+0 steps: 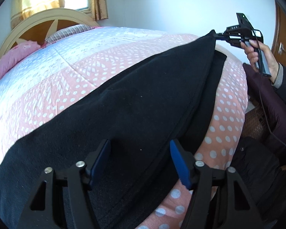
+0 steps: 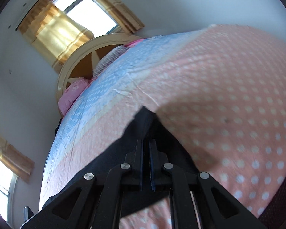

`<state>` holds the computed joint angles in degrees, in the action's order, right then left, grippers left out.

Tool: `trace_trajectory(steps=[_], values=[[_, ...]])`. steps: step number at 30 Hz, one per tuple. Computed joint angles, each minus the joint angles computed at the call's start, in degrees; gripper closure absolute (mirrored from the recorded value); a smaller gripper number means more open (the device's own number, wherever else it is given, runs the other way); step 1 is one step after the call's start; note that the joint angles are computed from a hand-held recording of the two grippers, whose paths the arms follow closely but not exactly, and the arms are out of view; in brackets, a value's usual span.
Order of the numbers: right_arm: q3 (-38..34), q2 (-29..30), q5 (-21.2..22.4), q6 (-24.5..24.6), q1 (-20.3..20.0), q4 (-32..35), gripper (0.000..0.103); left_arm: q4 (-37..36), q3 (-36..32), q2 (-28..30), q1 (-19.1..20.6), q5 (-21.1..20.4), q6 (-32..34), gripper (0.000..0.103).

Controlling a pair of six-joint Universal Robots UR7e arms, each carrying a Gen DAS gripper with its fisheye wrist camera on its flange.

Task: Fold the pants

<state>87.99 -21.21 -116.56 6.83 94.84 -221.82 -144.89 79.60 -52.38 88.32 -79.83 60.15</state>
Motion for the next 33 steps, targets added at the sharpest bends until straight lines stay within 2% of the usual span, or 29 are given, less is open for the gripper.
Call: trace_trajectory(steps=[2, 3, 4, 6, 7, 11, 14, 15, 17, 19, 24, 25, 27, 29, 30, 33], values=[[1.12, 0.16, 0.26, 1.73, -0.88, -1.50, 0.096, 0.15, 0.05, -0.13, -0.16, -0.08, 0.94, 0.045], [1.47, 0.29, 0.05, 2.39, -1.23, -2.21, 0.088, 0.26, 0.23, -0.33, -0.20, -0.45, 1.48, 0.049], [1.96, 0.34, 0.65, 3.44, -1.71, -2.91, 0.069, 0.57, 0.25, -0.44, -0.17, -0.94, 1.94, 0.052], [3.68, 0.09, 4.58, 5.03, -2.89, -5.17, 0.051, 0.39, 0.61, -0.61, -0.38, -0.99, 3.30, 0.052], [3.96, 0.13, 5.73, 5.11, -3.05, -5.97, 0.051, -0.09, 0.98, -0.67, -0.49, -0.85, 4.16, 0.052], [3.12, 0.13, 5.79, 2.14, -2.50, -4.98, 0.051, -1.20, 1.61, -0.29, -1.22, 0.91, 6.37, 0.052], [1.54, 0.54, 2.93, 1.51, -2.15, -3.37, 0.051, -0.46, 0.79, 0.08, -1.37, 1.38, 6.26, 0.052], [1.23, 0.68, 2.83, 1.79, -2.23, -3.31, 0.052, -0.38, 0.79, 0.10, -1.40, 1.59, 6.44, 0.052], [1.14, 0.76, 2.83, 2.07, -2.44, -3.75, 0.060, -0.56, 1.04, 0.04, -1.68, 2.41, 7.22, 0.053], [1.39, 0.65, 2.59, 1.92, -2.64, -4.19, 0.062, 0.19, 1.40, -0.31, -2.07, 3.00, 7.99, 0.063], [1.42, 0.38, 3.22, 2.46, -3.54, -4.48, 0.068, -1.60, 2.40, -0.33, -2.26, 2.67, 10.18, 0.063], [1.21, 0.37, 3.31, 2.31, -3.62, -4.36, 0.076, -1.64, 2.34, -0.25, -2.24, 2.46, 10.06, 0.063], [0.97, 0.31, 3.19, 1.33, -3.66, -4.24, 0.084, -0.54, 1.60, -0.11, -2.09, 1.88, 9.31, 0.063], [0.77, 0.28, 3.34, 0.49, -3.67, -4.25, 0.094, 1.01, 0.87, 0.03, -2.00, 1.39, 8.63, 0.071], [0.70, 0.26, 3.21, 0.01, -3.61, -4.22, 0.096, 2.37, 0.36, 0.02, -1.92, 0.89, 8.13, 0.087], [0.29, 0.42, 2.64, -1.57, -3.10, -4.44, 0.098, 1.93, 0.57, -0.15, -2.16, 0.86, 7.88, 0.095]])
